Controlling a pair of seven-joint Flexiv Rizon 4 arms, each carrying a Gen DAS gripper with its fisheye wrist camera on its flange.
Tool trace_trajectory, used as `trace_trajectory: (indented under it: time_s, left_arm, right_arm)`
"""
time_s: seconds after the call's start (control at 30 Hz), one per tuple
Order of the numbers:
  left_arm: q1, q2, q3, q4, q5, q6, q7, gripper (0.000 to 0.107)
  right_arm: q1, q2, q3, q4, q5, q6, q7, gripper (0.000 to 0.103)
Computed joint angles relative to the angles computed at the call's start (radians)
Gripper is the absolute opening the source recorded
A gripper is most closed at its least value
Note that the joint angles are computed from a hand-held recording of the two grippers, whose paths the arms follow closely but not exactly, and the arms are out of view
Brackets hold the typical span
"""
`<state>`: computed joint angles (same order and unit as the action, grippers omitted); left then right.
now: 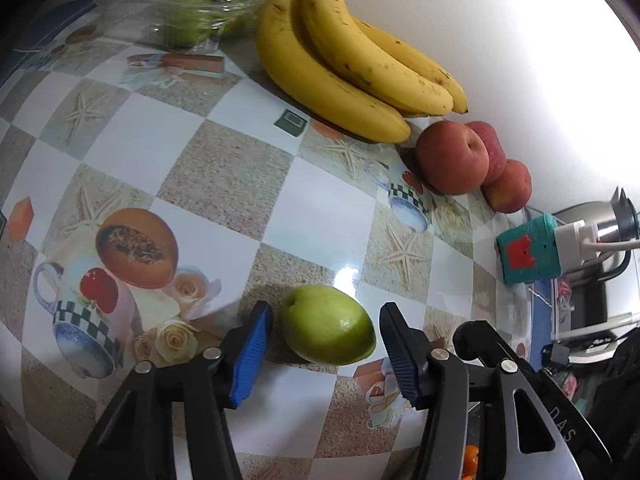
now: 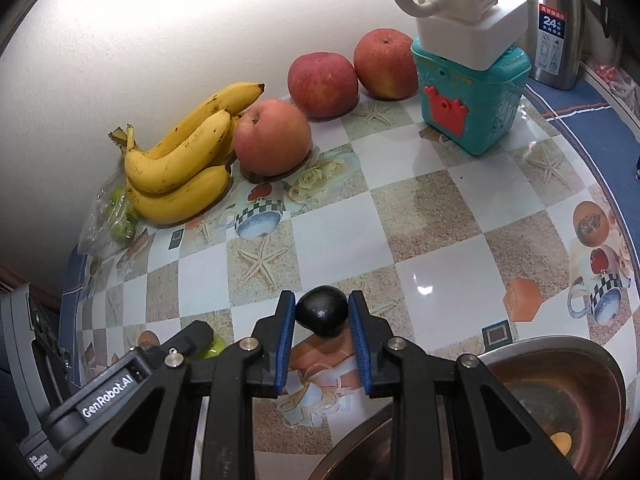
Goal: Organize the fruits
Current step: 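Close the left tool on the green pear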
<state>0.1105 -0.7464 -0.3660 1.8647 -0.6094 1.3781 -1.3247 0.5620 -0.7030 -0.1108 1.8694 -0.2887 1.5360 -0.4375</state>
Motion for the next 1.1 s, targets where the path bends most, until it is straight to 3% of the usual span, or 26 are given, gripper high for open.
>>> trace_trajectory:
  time_s: [0.13,0.5,0.8,1.1]
  left_arm:
    - [-0.006,-0.006,0.0,0.0,0.01,0.019,0.002,0.05]
    - [0.047,-0.011,-0.065,0.016,0.008,0.041,0.008,0.049]
    - [0.103,0.053,-0.13,0.103,-0.041,0.069,0.011,0.049]
    - [0.188,0.176,-0.218,0.254,-0.034,0.17,0.03,0.049]
  right_arm:
    - [-0.002,-0.003,0.006,-0.005,0.0,-0.003,-0.003,0.028]
    - [-0.013,-0.001,0.027,-0.01,0.002,-0.022,-0.009,0.028]
    - [0.005,0.068,0.024,0.044,-0.006,-0.038,0.02,0.028]
    - [0.122,0.19,-0.087,0.169,-0.097,-0.015,0.104,0.028]
